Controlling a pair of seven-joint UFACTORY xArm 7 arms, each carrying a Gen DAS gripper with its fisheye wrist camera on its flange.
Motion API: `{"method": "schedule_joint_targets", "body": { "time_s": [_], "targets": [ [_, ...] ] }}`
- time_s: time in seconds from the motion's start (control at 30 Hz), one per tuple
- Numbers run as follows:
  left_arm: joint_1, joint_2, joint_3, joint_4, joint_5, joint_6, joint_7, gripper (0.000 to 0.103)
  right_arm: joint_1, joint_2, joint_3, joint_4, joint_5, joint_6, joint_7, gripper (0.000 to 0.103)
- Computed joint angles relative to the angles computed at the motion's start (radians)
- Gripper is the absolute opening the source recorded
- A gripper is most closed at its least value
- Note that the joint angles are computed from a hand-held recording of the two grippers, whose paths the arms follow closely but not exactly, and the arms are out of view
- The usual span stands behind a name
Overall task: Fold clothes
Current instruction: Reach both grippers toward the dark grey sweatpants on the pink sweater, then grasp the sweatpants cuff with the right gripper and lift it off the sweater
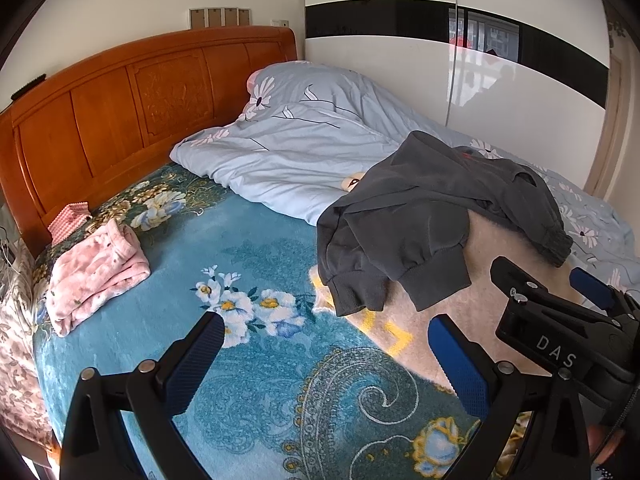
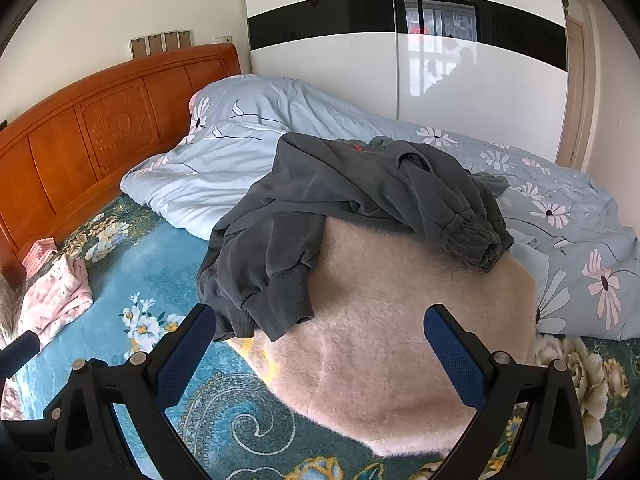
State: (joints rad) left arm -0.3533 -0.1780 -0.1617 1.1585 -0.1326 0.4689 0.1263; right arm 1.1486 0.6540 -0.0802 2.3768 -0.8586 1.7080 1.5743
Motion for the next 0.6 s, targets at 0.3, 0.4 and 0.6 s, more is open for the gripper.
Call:
{"method": "schedule_joint_targets", "body": {
  "time_s": [0.3, 0.4, 0.6],
  "targets": [
    [0.018, -0.052, 0.069, -0.07, -0.135, 0.097, 0.079, 0.103, -0.043, -0.196, 0.054, -0.339, -0.026, -0.156, 0.213, 0.103],
    [0.033, -0.108, 0.119, -0.136, -0.209, 0.12, 0.145, 0.103, -0.096, -0.323, 0.09, -0.54, -0.027, -0.236, 0.31, 0.103],
    [0.04, -0.181, 0.25, -0.205, -0.439, 0.189, 0.325, 0.103, -0.233, -0.673, 0.117, -1.034, -0.131, -0.589, 0.675, 0.103]
  ]
}}
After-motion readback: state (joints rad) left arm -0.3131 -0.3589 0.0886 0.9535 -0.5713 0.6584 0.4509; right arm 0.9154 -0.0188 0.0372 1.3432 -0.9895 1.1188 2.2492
